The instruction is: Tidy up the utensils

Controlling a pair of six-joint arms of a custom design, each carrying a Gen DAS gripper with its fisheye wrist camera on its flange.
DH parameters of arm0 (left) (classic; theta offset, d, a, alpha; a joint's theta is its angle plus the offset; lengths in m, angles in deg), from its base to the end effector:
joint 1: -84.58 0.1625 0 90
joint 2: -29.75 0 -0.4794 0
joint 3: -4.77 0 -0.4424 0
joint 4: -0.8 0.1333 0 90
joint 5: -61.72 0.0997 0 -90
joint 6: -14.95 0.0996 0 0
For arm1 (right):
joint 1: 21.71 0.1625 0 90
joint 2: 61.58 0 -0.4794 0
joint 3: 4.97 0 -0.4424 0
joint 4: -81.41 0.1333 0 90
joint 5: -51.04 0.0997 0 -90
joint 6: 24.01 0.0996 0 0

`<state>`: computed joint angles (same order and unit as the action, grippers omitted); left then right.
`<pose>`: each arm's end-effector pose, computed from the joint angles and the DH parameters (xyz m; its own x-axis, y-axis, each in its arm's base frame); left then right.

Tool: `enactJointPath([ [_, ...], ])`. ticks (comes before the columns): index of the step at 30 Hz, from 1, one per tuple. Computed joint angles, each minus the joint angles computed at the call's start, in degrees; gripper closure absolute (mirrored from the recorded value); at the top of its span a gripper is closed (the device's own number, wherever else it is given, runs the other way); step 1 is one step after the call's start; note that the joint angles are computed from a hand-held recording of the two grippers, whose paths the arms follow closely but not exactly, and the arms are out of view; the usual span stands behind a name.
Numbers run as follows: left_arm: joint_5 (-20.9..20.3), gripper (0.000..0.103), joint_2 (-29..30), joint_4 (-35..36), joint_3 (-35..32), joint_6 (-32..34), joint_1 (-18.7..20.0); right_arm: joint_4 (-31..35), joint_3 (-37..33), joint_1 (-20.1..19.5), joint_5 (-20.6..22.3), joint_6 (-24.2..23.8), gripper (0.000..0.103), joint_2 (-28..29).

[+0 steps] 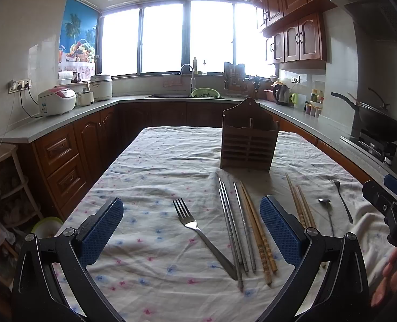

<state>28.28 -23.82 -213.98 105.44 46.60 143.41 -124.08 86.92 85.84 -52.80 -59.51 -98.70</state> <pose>-0.1568 -0.6774 0.3098 -0.7026 -0.2552 -0.6642 0.5628 0.3718 -0.7382 0.3367 -0.7017 0.1301 -0.7193 -0.3472 0.6018 -0.6942 0.3251 -0.6422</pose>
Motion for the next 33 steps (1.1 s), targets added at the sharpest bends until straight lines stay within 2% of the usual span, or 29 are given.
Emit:
enactJointPath([
  [33,0.3,0.0,0.4,-0.3,-0.3,0.4,0.0,0.6,0.1,0.0,0.8,0.3,0.0,-0.3],
])
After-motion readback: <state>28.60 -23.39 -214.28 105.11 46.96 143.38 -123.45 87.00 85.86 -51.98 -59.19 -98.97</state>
